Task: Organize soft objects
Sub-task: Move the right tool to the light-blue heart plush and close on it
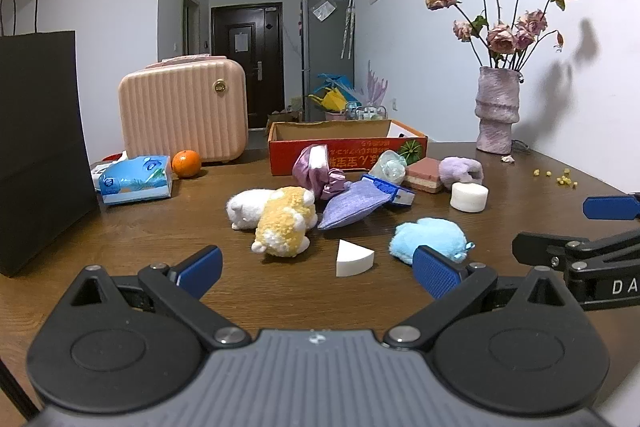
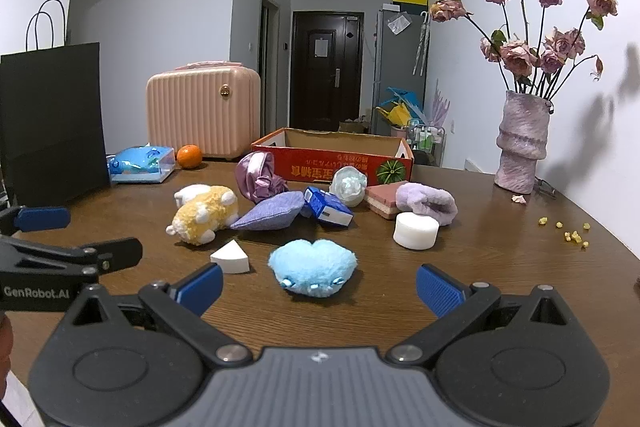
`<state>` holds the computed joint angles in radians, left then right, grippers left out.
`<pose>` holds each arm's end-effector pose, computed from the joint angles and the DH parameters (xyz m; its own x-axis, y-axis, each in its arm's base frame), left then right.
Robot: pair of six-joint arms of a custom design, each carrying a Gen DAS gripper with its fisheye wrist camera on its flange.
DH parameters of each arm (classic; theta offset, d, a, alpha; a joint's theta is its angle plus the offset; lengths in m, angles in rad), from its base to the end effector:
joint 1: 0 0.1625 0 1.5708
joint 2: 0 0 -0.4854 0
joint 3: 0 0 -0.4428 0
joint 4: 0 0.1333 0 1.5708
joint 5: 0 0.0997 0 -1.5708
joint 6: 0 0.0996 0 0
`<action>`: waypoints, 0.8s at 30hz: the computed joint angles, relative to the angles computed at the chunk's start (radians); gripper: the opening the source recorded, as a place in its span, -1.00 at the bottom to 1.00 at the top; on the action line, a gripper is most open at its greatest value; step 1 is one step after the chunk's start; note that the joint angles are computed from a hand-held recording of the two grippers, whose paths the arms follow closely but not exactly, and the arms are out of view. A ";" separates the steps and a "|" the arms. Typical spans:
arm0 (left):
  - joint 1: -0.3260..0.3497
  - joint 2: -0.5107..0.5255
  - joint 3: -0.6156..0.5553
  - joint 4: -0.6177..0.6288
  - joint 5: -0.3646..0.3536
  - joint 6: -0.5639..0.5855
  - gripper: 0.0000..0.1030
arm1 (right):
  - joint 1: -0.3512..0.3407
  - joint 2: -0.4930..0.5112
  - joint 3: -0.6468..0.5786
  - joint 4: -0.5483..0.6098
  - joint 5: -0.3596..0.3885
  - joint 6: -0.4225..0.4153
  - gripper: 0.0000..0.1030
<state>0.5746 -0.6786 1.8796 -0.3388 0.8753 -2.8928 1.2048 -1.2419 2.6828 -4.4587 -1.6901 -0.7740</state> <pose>-0.3226 -0.4437 -0.0686 -0.5867 0.5066 -0.6318 0.8067 0.2971 -0.5109 -0.0028 -0.3466 0.2695 -0.6637 0.2524 0.7042 -0.5869 0.4079 -0.6994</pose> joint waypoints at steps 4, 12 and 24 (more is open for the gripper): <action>0.017 0.017 -0.028 0.015 0.004 0.006 1.00 | 0.000 -0.005 -0.017 0.033 -0.011 0.002 1.00; 0.042 0.049 -0.080 0.053 0.013 0.007 1.00 | -0.001 -0.008 -0.059 0.107 -0.030 0.005 1.00; 0.075 0.096 -0.168 0.122 0.029 0.016 1.00 | 0.011 -0.004 -0.135 0.221 -0.070 0.007 1.00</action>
<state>0.6492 -0.5822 1.7111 -0.2170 0.9042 -2.8764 1.2162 -1.2456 2.5474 -4.2376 -1.7600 -0.7671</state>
